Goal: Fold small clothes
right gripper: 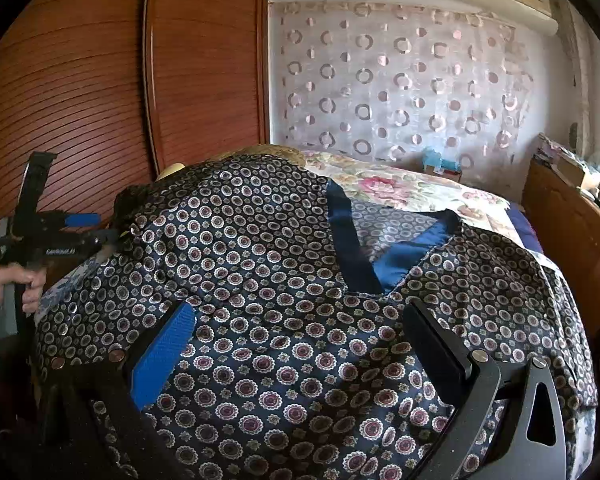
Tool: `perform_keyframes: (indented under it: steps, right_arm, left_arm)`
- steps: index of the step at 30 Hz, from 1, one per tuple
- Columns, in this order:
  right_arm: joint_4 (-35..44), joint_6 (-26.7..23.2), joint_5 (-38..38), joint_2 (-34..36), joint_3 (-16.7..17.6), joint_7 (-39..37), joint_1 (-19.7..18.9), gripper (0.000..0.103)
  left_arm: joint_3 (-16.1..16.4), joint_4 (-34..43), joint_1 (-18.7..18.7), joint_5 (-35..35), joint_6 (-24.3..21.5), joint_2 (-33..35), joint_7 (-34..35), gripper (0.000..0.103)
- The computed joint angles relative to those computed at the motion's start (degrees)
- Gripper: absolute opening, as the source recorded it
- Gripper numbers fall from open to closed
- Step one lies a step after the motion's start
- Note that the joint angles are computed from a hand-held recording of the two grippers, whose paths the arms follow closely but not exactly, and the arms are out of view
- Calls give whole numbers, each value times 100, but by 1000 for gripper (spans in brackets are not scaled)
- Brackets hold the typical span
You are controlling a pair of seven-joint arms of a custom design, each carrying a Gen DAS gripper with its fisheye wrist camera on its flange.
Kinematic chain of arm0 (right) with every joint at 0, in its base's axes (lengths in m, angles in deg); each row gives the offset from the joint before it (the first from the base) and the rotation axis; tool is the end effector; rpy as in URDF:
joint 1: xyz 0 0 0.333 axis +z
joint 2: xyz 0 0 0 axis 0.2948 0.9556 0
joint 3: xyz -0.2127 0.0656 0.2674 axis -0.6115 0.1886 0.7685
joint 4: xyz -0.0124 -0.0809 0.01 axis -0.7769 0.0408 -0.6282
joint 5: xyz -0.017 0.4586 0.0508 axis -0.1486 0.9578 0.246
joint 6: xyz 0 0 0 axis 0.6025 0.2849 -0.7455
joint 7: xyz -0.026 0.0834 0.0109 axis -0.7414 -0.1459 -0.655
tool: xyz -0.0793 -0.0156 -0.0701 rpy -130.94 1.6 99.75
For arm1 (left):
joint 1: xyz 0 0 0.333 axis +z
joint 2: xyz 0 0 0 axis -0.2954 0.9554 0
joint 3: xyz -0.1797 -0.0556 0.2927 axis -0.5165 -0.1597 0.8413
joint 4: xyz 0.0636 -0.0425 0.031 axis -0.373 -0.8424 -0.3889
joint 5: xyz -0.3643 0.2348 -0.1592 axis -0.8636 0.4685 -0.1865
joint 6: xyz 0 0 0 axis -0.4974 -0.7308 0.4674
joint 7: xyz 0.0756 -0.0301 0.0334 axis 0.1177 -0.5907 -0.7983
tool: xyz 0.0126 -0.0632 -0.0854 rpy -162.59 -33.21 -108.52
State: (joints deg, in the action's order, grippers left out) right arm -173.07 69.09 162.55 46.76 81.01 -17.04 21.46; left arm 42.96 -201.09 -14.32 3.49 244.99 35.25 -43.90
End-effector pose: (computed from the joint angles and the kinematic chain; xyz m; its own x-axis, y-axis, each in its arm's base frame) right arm 0.6874 0.0573 0.4733 0.7034 -0.7089 0.0523 -0.3417 -0.4017 -0.8496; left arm 0.6345 -0.0547 0.4346 0.1643 -0.9844 -0.0625 -0.6694 -0.0648 -0.7401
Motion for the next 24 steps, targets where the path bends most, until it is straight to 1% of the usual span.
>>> perform_keyframes:
  steps: [2, 4, 5, 6, 7, 9, 10, 12, 15, 16, 17, 20, 23, 24]
  right_arm:
    - [-1, -27, -51, 7, -10, 34, -9, 103]
    - [-1, -24, -88, 10, -10, 69, -11, 103]
    - [9, -36, -122, 20, -14, 101, -15, 103]
    - [9, -27, -137, 24, -11, 120, -15, 103]
    - [10, -39, -147, 26, -13, 130, -22, 103]
    - [7, -35, -139, 26, -10, 132, -31, 103]
    - [12, -23, -136, 34, -7, 143, -30, 103]
    - [24, -29, -144, 55, -6, 179, -37, 103]
    - [12, -40, -150, 58, -6, 191, -54, 103]
    - [4, -53, -151, 54, -8, 193, -61, 103]
    - [-5, -56, -150, 50, -8, 191, -65, 103]
    - [-11, -79, -119, 50, -23, 187, -92, 103]
    - [-11, -102, -97, 46, -37, 229, -116, 103]
    - [-9, -112, -95, 42, -43, 244, -125, 103]
  left_arm:
    - [-16, 45, 23, -299, -7, 77, 377, 62]
    - [-46, 6, 85, -957, 153, 133, 1033, 55]
    - [-49, 10, 95, -1183, 118, 161, 1270, 49]
    - [-15, 19, 72, -1163, 83, 168, 1276, 43]
    - [9, 22, 68, -1184, 89, 175, 1330, 40]
    - [33, 11, 84, -1346, 146, 177, 1504, 26]
    - [51, 1, 87, -1381, 199, 173, 1517, 21]
    - [75, -14, 102, -1488, 343, 159, 1573, 7]
    - [157, -3, 69, -1238, 535, 102, 1279, 3]
    - [198, 1, 50, -1007, 606, 61, 1042, 3]
    - [244, 23, 25, -609, 686, -1, 663, 3]
    - [216, 147, 54, 138, 852, -108, -11, 3]
    - [88, 317, 68, 309, 915, -122, -56, 3]
    - [54, 354, 68, 250, 954, -111, 36, 3]
